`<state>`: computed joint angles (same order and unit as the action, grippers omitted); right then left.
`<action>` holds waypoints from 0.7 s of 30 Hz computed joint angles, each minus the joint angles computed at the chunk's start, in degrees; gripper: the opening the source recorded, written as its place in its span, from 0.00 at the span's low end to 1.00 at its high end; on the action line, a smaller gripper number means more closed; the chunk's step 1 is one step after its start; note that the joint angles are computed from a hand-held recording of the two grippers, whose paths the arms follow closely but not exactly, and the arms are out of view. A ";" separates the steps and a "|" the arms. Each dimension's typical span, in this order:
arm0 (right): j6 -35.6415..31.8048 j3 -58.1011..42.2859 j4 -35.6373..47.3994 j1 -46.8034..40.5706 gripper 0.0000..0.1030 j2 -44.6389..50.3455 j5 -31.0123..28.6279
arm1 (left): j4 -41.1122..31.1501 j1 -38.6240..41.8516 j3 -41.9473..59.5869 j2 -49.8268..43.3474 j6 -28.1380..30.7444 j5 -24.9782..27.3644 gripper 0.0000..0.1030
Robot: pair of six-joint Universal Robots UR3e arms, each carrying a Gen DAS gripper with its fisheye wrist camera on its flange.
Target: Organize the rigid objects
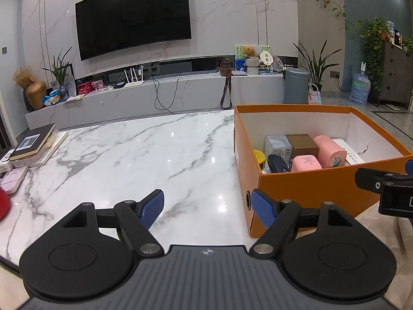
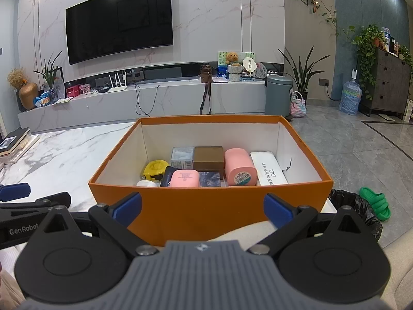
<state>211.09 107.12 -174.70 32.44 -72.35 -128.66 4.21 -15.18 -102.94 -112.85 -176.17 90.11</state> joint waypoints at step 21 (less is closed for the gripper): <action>0.04 0.25 0.14 -0.03 0.96 -0.37 0.03 | -0.15 0.18 -0.15 0.21 -0.18 -0.40 0.88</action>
<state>211.13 107.37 -174.56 32.42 -72.72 -128.63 4.06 -15.00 -103.08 -112.65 -176.35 89.70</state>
